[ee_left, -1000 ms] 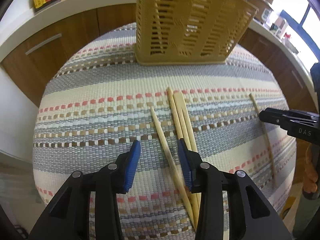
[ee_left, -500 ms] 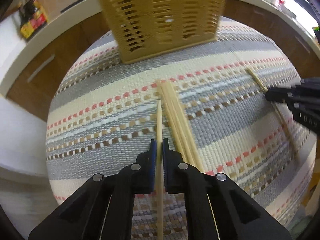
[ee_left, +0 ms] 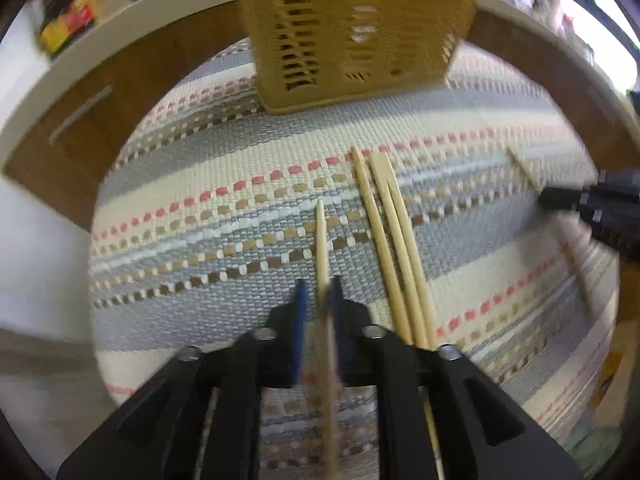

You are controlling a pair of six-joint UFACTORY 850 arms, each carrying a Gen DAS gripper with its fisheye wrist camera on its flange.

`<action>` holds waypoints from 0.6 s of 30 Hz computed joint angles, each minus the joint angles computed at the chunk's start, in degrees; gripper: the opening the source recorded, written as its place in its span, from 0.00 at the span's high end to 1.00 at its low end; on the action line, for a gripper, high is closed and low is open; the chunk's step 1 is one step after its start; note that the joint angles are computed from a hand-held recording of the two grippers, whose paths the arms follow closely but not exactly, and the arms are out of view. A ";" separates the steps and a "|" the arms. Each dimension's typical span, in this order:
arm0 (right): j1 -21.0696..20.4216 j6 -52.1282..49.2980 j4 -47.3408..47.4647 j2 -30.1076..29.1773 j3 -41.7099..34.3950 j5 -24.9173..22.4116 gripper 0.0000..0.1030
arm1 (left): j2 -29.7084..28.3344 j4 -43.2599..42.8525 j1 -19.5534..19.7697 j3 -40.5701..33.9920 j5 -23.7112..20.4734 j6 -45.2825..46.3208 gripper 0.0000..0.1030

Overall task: Organize utensils
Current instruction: 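Lift both held chopsticks up over the yellow holder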

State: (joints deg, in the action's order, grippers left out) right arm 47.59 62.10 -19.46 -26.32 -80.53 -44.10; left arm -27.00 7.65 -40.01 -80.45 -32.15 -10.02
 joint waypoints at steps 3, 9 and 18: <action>-0.47 -5.00 1.99 -1.88 -2.84 -2.10 0.95 | -2.37 -2.56 -0.28 -3.64 -5.02 6.40 0.78; -1.04 -7.32 2.20 -0.49 -0.35 1.59 0.96 | -4.11 -0.78 -0.86 -6.43 -5.42 4.11 0.96; 0.39 6.14 -14.69 9.08 5.72 15.27 0.96 | 6.56 -10.41 0.23 -0.17 14.40 6.33 0.96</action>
